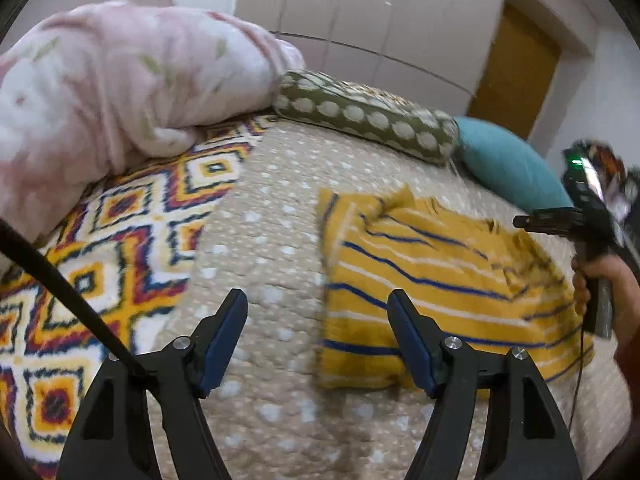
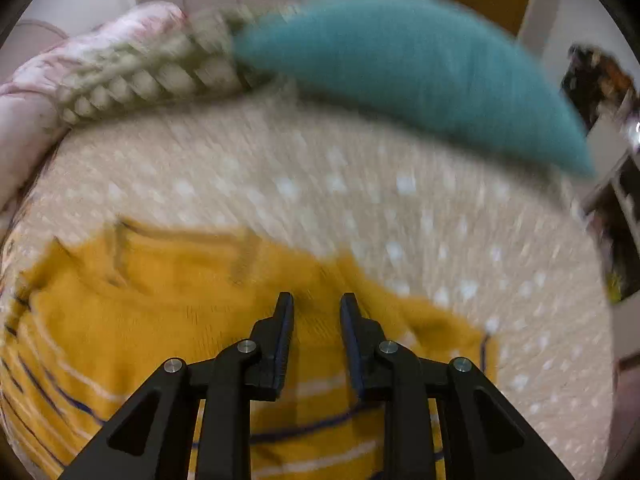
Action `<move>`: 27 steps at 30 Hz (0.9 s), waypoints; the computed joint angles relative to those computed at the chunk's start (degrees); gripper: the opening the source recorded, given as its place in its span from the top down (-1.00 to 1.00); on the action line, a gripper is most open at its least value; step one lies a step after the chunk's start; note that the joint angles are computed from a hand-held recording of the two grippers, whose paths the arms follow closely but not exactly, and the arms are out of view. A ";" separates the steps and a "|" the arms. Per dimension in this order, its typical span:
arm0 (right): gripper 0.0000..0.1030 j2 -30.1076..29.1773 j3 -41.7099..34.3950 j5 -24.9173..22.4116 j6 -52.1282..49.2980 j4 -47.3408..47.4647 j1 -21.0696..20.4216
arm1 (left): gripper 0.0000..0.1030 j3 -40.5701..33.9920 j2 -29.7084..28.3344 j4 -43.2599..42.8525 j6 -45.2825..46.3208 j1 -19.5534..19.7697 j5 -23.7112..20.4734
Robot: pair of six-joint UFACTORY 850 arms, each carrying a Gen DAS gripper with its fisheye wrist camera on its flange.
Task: Fold small clothes
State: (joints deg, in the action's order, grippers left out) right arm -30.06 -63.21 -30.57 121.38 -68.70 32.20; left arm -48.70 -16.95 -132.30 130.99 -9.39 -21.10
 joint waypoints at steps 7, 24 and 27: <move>0.48 -4.11 -11.01 13.03 -8.12 -3.01 4.20 | -0.44 -1.36 -1.44 5.35 -6.62 3.65 -0.98; 0.47 -19.89 -38.05 2.40 -44.04 23.12 8.61 | -0.44 -4.97 -4.88 12.56 -18.33 8.63 -0.46; 0.26 -15.27 -31.27 3.86 -44.11 17.76 13.09 | -0.44 -5.25 -5.00 13.12 -20.36 9.63 0.09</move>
State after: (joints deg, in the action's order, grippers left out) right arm -45.33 -94.48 -26.71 77.27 -50.94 45.29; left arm -53.96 -21.95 -119.17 110.62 0.24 -21.02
